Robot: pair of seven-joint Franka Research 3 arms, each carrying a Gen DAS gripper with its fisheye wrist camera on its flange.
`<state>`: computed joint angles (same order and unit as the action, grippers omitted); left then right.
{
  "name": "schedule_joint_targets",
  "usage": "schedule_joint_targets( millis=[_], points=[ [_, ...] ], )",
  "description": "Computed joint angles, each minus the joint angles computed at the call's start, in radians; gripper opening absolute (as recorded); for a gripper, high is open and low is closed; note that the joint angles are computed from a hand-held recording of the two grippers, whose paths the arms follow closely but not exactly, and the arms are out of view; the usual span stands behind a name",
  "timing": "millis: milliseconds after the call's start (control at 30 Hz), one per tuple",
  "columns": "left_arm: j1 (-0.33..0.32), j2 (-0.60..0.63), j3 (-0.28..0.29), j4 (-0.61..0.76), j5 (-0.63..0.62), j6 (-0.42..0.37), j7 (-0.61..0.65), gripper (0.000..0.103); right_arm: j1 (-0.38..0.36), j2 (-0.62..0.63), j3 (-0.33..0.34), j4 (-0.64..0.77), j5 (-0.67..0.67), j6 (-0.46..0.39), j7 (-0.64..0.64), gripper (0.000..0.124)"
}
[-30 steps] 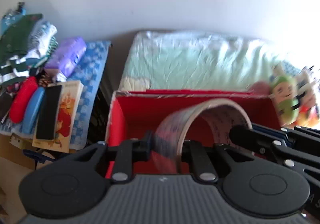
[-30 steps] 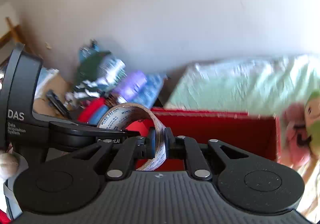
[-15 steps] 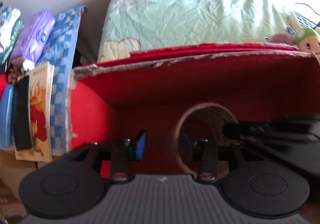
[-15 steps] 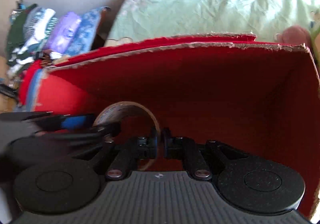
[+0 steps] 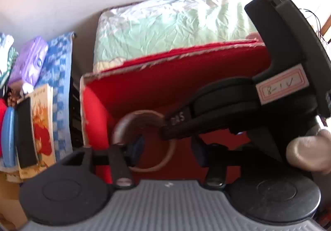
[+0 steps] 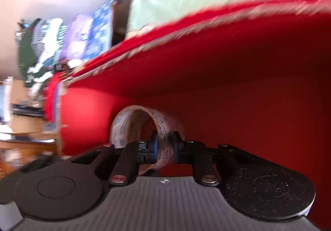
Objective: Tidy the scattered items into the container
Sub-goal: 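Carry the tape roll with the right tool into the red container, then lower the tape roll inside the container and open the right tool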
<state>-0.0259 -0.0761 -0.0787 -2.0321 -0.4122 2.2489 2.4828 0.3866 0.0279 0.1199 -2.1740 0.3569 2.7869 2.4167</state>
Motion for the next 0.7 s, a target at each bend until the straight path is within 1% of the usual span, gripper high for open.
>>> schedule_joint_targets(
  millis=[67,133,200,300,333,467,500,567,700],
  points=[
    [0.002,-0.001,0.0,-0.012,-0.001,0.035,0.0,0.049,-0.001,0.001,0.001,-0.01,0.036,0.018,-0.008,0.025],
    [0.001,-0.003,-0.001,-0.02,0.002,0.052,-0.003,0.049,-0.002,-0.007,0.002,-0.02,0.065,0.035,-0.036,0.026],
    [-0.004,-0.016,-0.004,-0.042,0.005,0.079,0.0,0.049,-0.001,-0.015,0.003,-0.035,0.059,0.052,-0.027,0.025],
    [-0.016,-0.041,-0.001,-0.089,-0.001,0.142,0.023,0.052,0.0,-0.034,0.001,-0.055,-0.082,0.061,0.083,0.026],
    [-0.02,-0.047,0.001,-0.101,-0.004,0.158,0.027,0.052,-0.002,-0.041,0.001,-0.063,-0.103,0.066,0.097,0.026],
    [-0.034,-0.054,0.005,-0.123,0.0,0.202,0.021,0.053,-0.007,-0.059,0.002,-0.095,-0.065,0.1,0.078,0.03],
    [-0.037,-0.058,0.005,-0.131,0.002,0.216,0.018,0.053,-0.009,-0.058,0.004,-0.097,-0.078,0.109,0.085,0.03],
    [-0.044,-0.062,0.005,-0.144,0.011,0.241,0.014,0.054,-0.018,-0.069,0.007,-0.101,-0.142,0.094,0.115,0.031],
    [-0.058,-0.062,0.012,-0.159,0.007,0.273,0.028,0.062,-0.041,-0.098,0.019,-0.101,-0.309,0.047,0.194,0.031]
  ],
)
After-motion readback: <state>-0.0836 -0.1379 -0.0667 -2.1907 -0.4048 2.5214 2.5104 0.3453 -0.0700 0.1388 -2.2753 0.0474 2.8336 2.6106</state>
